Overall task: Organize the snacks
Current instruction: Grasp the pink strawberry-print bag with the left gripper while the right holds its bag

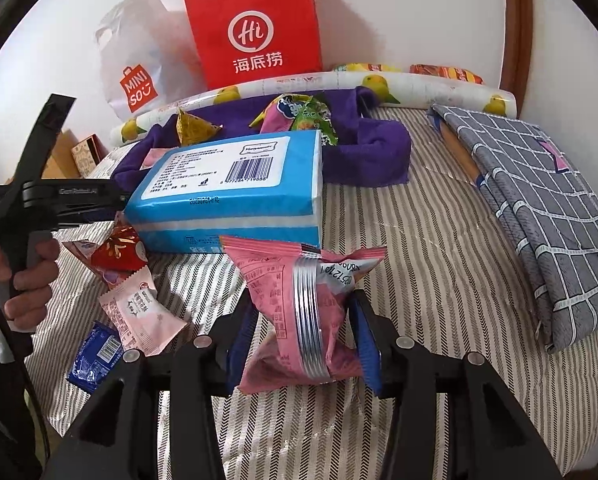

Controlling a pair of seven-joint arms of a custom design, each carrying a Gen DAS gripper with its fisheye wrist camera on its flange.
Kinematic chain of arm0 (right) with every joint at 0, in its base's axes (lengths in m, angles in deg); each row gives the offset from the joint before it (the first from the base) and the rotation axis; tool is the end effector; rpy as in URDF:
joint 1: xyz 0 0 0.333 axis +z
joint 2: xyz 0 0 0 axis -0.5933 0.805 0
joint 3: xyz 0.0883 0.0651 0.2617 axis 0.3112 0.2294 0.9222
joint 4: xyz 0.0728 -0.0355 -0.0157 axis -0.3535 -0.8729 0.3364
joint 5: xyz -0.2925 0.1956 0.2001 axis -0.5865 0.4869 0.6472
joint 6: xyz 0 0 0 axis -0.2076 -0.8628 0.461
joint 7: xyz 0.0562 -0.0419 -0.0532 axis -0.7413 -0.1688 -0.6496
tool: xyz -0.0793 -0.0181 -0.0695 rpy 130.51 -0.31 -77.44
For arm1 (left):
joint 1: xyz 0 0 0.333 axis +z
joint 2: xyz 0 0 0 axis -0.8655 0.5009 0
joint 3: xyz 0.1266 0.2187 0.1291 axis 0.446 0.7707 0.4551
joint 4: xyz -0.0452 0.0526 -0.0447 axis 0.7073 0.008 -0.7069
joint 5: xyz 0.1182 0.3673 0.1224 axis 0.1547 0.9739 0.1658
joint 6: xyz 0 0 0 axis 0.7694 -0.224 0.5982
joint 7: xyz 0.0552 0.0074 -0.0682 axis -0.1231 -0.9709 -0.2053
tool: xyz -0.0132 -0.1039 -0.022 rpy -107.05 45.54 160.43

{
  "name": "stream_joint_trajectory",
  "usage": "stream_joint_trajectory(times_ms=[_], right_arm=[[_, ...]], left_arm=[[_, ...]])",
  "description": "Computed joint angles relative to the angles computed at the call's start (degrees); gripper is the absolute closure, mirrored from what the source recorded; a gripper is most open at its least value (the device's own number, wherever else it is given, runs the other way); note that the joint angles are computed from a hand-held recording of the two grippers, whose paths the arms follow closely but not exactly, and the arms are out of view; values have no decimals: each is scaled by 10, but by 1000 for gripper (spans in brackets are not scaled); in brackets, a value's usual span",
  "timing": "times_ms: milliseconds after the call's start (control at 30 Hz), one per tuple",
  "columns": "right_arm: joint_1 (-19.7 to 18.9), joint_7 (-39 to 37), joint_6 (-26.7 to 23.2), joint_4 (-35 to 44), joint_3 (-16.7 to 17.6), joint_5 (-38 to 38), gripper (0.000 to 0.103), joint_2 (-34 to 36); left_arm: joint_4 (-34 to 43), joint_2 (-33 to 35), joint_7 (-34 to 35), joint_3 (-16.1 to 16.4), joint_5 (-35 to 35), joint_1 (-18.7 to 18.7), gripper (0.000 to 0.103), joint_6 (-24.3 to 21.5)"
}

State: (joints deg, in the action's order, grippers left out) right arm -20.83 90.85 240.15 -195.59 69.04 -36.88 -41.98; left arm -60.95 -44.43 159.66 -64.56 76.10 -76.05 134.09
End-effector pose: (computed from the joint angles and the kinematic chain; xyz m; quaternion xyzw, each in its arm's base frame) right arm 0.4548 0.2223 0.4738 -0.6062 0.7169 -0.2085 0.2741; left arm 0.6269 -0.3152 0.5046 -0.6073 0.7427 -0.2791 0.0407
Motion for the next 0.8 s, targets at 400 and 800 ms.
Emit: stream_joint_trajectory(times_ms=[400, 800], right_arm=[[8, 6, -3, -3, 4, 17, 60, -11], [11, 1, -17, -2, 7, 10, 60, -22]], left_arm=[[-83, -86, 45, -4, -74, 33, 82, 17], [-33, -35, 26, -7, -81, 26, 33, -12]])
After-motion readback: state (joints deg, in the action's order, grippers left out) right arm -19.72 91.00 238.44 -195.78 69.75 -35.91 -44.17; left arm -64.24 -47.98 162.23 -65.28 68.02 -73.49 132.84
